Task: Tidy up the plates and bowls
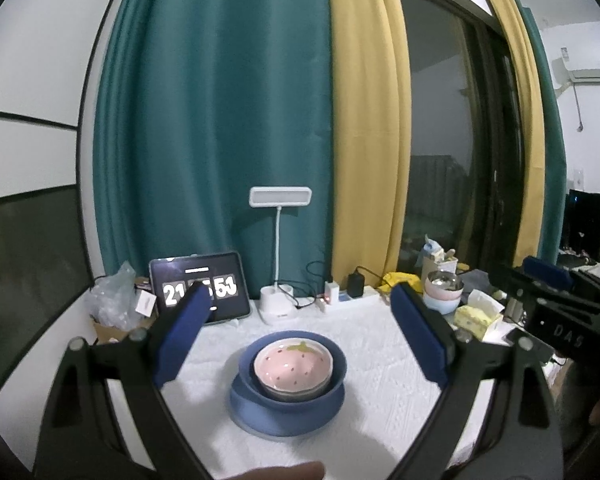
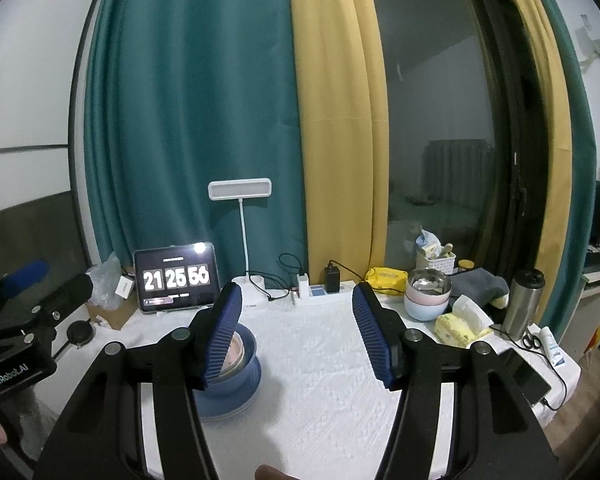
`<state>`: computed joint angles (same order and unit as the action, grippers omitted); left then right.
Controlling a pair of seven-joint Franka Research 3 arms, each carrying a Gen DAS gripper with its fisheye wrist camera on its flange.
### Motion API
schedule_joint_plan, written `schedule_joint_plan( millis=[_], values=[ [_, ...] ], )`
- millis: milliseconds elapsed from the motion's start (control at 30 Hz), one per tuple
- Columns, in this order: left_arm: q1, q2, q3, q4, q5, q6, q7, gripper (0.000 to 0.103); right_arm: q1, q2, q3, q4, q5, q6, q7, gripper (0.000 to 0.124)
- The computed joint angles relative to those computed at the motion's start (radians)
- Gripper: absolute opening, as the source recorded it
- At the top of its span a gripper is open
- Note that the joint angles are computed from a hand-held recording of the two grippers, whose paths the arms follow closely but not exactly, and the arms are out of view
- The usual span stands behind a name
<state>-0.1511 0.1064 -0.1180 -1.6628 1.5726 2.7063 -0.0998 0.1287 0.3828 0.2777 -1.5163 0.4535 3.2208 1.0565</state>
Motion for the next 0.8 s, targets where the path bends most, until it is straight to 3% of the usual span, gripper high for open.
schedule_joint_plan(
  millis=[167,300,800],
  values=[
    [0.004,-0.007,0.0,-0.009,0.013,-0.002,-0.024,0.092,-0.008,0.001,0.009,0.0,-0.001,0.006,-0.002,0.061],
    [0.005,-0.005,-0.001,-0.007,0.004,-0.003,-0.017,0.092,0.023,0.013,-0.029,0.021,-0.011,-0.003,0.025,0.061],
    [0.004,-0.005,-0.002,-0.011,0.018,-0.018,-0.035,0.092,0.009,0.011,-0.017,0.014,-0.014,-0.002,0.032,0.061]
  ],
)
